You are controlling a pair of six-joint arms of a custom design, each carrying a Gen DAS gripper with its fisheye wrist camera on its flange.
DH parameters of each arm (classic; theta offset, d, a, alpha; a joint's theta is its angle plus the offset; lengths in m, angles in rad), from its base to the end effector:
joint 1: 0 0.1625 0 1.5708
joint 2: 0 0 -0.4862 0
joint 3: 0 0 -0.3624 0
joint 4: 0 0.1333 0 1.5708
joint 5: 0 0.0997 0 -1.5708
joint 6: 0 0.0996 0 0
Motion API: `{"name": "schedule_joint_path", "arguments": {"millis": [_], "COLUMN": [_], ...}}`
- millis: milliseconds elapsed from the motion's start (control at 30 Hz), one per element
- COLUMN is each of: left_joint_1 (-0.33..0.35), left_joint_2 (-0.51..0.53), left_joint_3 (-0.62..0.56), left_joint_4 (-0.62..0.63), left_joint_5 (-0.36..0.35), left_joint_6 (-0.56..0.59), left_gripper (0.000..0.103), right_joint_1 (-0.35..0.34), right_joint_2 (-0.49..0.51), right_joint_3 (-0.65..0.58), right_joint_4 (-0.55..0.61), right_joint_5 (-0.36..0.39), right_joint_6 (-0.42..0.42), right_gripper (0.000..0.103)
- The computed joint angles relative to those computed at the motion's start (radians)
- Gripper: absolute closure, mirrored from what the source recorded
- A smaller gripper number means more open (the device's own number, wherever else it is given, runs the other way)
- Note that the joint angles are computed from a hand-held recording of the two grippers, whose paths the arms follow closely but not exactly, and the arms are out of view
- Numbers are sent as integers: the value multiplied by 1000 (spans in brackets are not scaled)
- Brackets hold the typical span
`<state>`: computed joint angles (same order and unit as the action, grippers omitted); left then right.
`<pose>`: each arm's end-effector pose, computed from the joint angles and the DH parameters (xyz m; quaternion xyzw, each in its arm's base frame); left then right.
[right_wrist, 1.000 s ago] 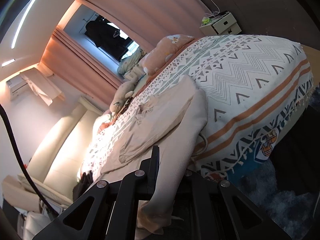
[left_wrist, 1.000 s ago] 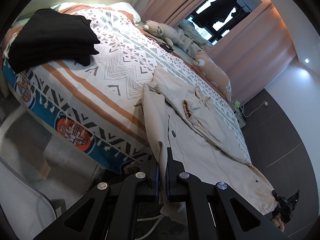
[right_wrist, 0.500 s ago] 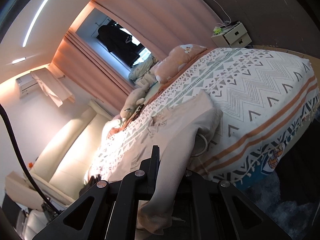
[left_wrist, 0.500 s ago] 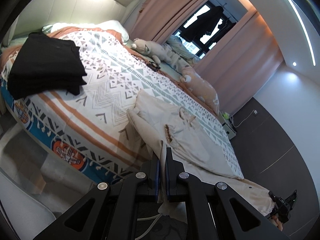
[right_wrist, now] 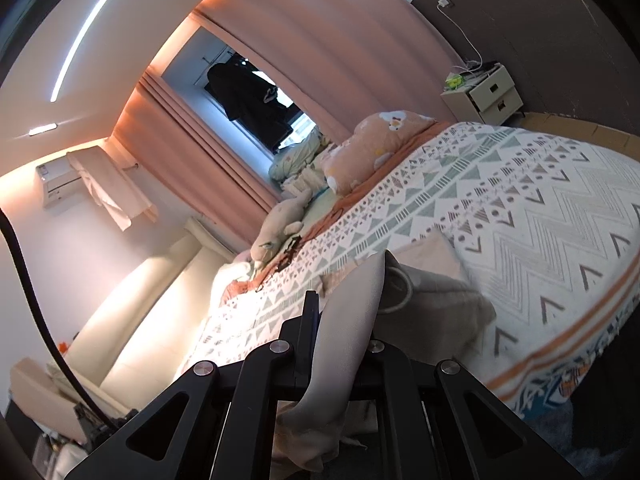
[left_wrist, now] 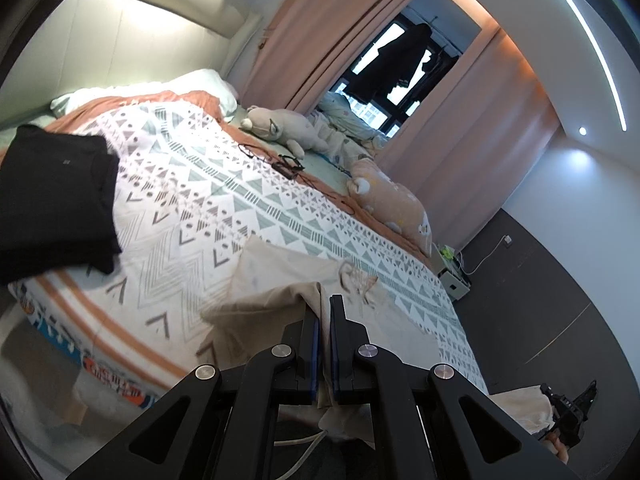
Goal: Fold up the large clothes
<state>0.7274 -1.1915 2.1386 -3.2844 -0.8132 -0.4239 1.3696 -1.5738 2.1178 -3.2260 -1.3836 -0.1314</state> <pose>-0.2495 -0.4922 0.3370 0.0442 0.8716 -0.4831 0.0707 0.0607 -0.4620 0.5071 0.0198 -0.8471 0.5310 0.0086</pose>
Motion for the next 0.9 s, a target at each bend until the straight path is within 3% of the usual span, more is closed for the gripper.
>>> {"name": "schedule_joint_path", "arguments": {"millis": [400, 900], "left_joint_1": [112, 273], "left_joint_2": [183, 429], "left_joint_3": [-382, -776], "left_joint_4": [156, 457], "left_joint_5": [-30, -43], "left_joint_6": [140, 150], "left_gripper": [99, 99], "right_joint_1": [95, 91], "right_joint_2": [234, 511], "right_joint_3": [-355, -696], "right_joint_4": [119, 259], "right_joint_5": [-104, -272], "right_joint_6": [21, 39], "right_gripper": [95, 95]}}
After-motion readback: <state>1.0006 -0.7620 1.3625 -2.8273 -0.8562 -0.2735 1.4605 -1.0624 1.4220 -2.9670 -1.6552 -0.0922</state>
